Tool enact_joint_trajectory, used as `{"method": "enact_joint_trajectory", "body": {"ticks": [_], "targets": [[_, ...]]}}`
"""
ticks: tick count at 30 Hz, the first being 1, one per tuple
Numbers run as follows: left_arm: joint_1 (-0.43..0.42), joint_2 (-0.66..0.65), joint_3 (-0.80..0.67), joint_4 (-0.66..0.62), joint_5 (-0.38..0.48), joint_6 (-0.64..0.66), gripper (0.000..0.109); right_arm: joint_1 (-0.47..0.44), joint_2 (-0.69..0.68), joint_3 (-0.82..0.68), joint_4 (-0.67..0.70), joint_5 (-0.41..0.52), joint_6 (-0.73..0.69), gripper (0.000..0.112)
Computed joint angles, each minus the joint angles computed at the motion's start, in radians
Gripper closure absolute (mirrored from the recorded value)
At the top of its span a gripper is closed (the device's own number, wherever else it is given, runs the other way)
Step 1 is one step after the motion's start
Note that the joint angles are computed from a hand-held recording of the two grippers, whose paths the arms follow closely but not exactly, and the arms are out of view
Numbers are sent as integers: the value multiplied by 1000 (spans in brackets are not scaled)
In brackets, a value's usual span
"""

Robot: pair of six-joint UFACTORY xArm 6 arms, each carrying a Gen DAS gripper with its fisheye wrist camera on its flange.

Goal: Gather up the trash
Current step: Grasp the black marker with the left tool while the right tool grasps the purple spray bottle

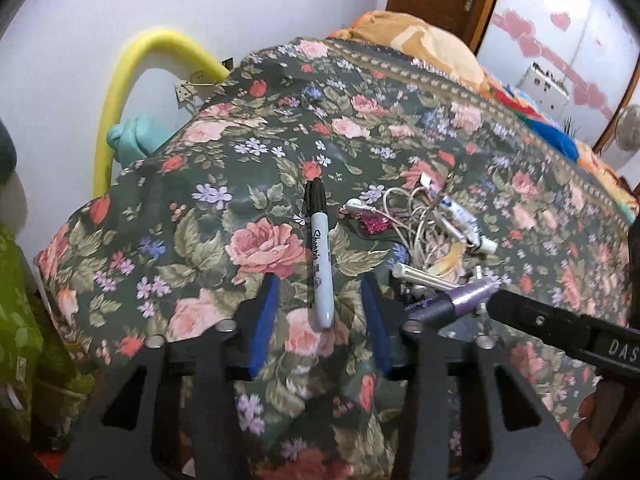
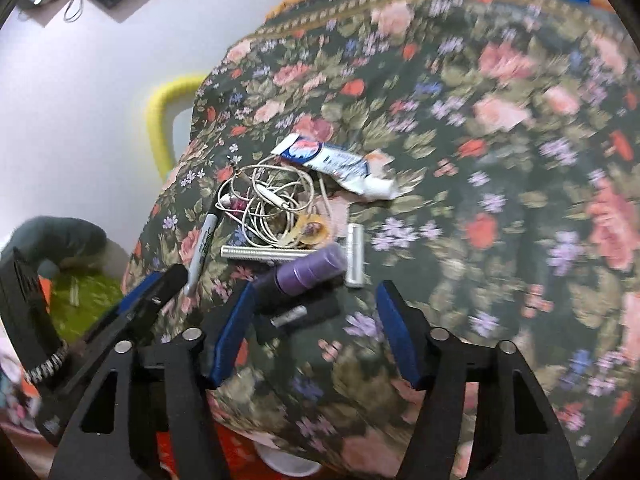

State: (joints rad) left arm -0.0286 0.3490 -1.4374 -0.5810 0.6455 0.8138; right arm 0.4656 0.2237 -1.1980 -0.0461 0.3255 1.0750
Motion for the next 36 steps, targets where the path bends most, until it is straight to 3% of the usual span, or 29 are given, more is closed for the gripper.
{"method": "enact_joint_trajectory", "body": {"ticks": [3,6,10,15,19,22,25,28,30,33,36], "targets": [[-17,21,0,36,-42,-17,75,-1,39,-19,157,-9,-108,60],[-27,32,5,32,-80,-20,79,-8,53,-32,170,-20,-116,61],[-33,42,0,24,-86,-34,99,-2,86,-59,348,-46,-261,72],[-35,18,26,47,-89,-47,99,4,77,-32,473,-98,-347,78],[-15,-32,69,23,-43,-18,99,1,36,15,379,-124,-272,80],[-2,-76,114,23,-20,-3,99,-7,11,19,207,-72,-158,81],[-11,-129,198,45,-90,31,99,-5,-44,65,57,-49,-47,88],[-36,-147,247,108,-175,33,99,-1,-90,117,-3,-58,18,92],[-45,-135,234,153,-180,7,94,-2,-105,134,-27,-53,37,93],[-52,-99,188,180,-161,-29,81,-1,-114,169,101,-98,-50,93],[-60,-71,163,173,-174,-47,80,-8,-125,171,-3,-90,38,94]]}}
